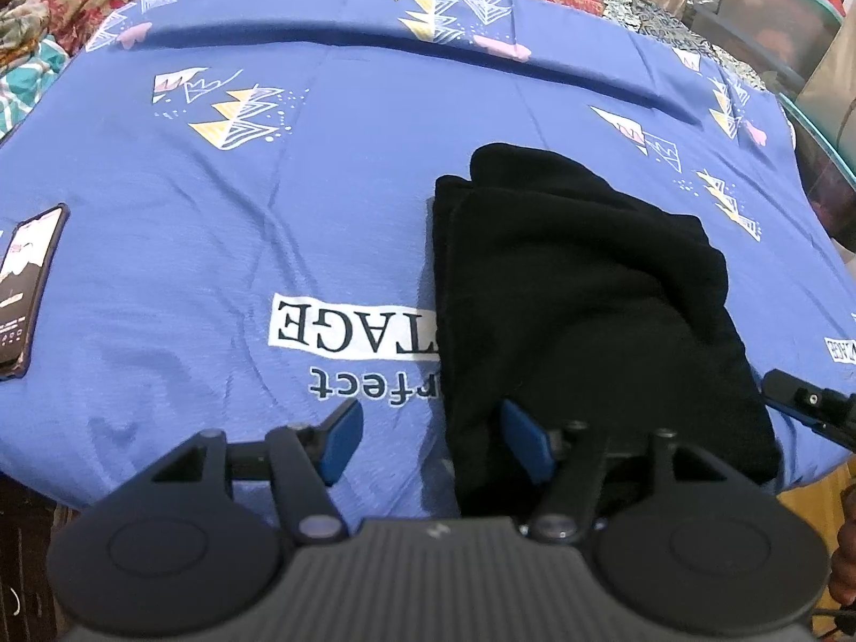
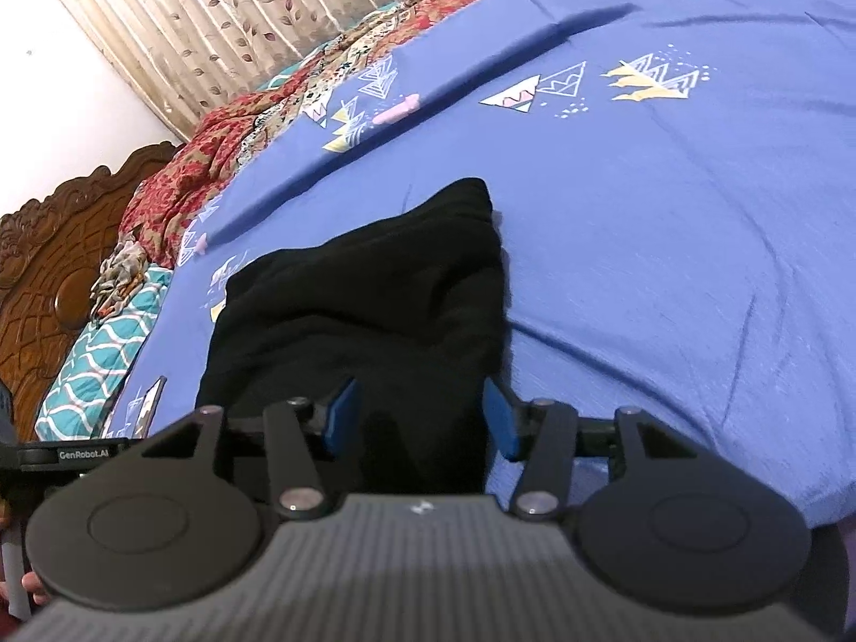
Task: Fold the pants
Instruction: 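Release the folded pants and hold both grippers open beside them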
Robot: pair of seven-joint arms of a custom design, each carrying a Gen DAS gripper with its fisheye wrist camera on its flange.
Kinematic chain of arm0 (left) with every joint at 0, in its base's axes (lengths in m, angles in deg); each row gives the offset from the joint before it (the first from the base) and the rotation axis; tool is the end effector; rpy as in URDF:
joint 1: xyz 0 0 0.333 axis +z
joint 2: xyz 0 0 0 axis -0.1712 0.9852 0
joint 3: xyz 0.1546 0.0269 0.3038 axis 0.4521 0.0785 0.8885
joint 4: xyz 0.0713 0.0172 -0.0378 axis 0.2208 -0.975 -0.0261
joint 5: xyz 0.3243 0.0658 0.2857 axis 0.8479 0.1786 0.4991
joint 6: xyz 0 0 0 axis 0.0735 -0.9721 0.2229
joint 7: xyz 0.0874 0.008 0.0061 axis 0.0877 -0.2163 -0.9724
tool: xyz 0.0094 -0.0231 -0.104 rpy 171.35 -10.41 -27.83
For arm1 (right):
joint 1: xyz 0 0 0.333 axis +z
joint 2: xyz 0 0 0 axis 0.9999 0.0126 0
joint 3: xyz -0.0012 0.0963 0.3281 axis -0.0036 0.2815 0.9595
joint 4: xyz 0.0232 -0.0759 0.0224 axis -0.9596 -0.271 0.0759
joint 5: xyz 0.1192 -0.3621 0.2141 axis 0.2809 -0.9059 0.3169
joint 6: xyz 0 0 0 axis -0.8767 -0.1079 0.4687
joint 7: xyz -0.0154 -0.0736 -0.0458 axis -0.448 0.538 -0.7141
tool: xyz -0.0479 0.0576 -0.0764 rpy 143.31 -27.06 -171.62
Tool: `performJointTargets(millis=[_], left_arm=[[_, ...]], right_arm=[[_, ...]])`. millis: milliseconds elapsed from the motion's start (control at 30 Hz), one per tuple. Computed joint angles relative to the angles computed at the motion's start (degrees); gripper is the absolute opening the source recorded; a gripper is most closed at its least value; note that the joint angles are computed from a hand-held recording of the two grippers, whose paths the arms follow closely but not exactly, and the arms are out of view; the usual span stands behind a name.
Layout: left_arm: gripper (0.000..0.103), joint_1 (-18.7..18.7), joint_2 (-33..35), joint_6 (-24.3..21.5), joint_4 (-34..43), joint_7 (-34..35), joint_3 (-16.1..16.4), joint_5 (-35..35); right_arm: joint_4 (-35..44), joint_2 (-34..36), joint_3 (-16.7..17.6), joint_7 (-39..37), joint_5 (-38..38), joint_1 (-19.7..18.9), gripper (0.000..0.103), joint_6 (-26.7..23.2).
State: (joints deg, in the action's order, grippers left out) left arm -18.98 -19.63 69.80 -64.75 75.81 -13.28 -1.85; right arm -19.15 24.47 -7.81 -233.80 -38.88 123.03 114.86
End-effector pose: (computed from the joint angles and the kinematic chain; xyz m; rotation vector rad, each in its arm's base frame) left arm 0.6532 -0.2255 0.5768 -1.4815 2.4952 -0.8323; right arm 0.5031 0.4619 0.5079 -0.9794 1.9778 -0.3866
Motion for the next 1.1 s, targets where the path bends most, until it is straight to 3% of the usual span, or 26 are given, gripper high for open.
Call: performJointTargets(millis=[267, 533, 700, 800, 1100], left_arm=[[0.062, 0.32, -1.23, 1.13, -1.65, 1.07, -0.01, -0.80], [0.064, 1.26, -4.29, 5.00, -6.41, 7.44, -0.25, -7.70], [0.067, 1.82, -4.98, 4.58, -7.42, 11.25, -0.09, -12.55], [0.077, 2.19, -5.21, 4.32, -7.86, 13.15, 0.08, -15.20], [0.081, 3.37, -4.22, 1.92, -7.02, 15.96, 0.54, -20.98]], right_arm=[[-1.37, -0.98, 0.26, 0.52, 0.20, -0.09, 0.056, -0.30], [-0.81, -1.21, 1.39, -3.80, 1.98, 0.38, 0.056, -3.37], [-0.70, -0.73, 1.44, -5.54, 4.52, 0.70, 0.056, -2.75], [-0.53, -0.56, 1.42, -4.14, 5.07, 1.05, 0.057, -3.48], [0.94, 0.26, 1.62, -5.80, 8.90, 1.57, 0.059, -6.66]])
